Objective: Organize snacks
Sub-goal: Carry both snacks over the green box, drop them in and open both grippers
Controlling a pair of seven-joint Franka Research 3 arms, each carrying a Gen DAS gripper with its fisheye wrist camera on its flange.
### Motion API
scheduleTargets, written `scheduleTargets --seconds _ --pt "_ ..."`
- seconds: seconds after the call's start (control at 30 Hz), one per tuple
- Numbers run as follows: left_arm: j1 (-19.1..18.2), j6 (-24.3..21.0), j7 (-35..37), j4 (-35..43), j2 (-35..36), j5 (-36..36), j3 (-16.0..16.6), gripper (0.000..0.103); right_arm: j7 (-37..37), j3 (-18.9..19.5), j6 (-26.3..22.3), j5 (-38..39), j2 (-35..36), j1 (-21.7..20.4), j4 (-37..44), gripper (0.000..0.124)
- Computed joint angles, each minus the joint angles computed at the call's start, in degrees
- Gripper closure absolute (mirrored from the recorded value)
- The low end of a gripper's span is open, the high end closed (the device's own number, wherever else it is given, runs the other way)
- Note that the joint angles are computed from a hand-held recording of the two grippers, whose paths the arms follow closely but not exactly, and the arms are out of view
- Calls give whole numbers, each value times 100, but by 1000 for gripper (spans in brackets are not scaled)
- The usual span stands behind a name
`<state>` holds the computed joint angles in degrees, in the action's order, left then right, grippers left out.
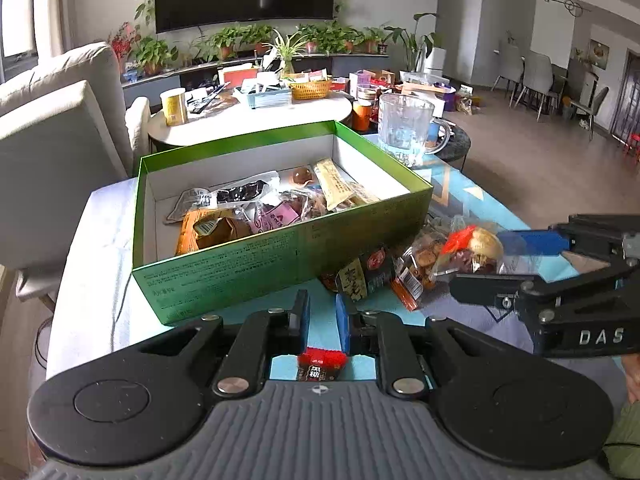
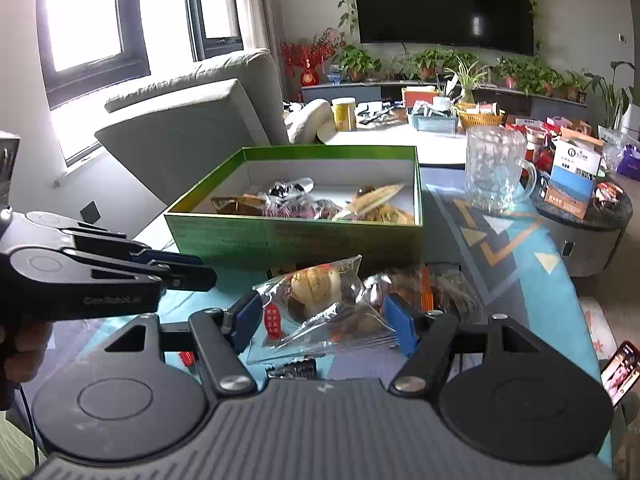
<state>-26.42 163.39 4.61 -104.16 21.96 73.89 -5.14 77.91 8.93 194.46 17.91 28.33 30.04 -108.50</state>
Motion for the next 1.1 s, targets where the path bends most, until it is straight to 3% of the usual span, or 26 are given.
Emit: scheduleTargets --seconds 0.03,0.1,0.17,0.2,0.43,0.47,0.5,0.57,0.63,0.77,0.93,1.1 --pt "9 -1 54 -22 -2 -29 -11 88 1 -19 7 8 -2 19 0 73" --pt "95 36 421 -81 30 -311 -97 70 8 15 31 -2 -24 -9 -36 73" --pt "102 -53 735 -145 61 -625 -142 60 22 73 69 -29 -40 -69 -86 73" --pt "91 -161 892 -144 103 -797 -163 59 35 87 66 -32 -38 -88 -93 73" --pt "-9 -380 1549 57 470 -1534 -83 59 70 19 -50 -4 -7 -13 -11 73" --pt "-53 -200 1382 17 464 -1425 28 61 62 46 -35 -29 -10 -36 -13 73" --pt "-5 -89 1417 -16 457 -1533 14 78 59 41 -21 -33 -13 -30 -17 73" --pt "-24 112 1232 -82 408 -1571 108 79 66 17 -7 -19 -10 -13 -11 73" --pt "-201 327 775 -132 286 -1191 375 79 77 -67 -6 34 14 63 37 73" --pt "-443 271 -259 -22 43 -5 655 79 49 -69 67 9 109 68 242 73" --pt "-334 -180 -653 412 88 618 514 79 40 14 199 -54 329 10 649 73" --pt "-103 -440 -659 823 320 719 255 79 3 -310 179 161 640 303 1145 73"
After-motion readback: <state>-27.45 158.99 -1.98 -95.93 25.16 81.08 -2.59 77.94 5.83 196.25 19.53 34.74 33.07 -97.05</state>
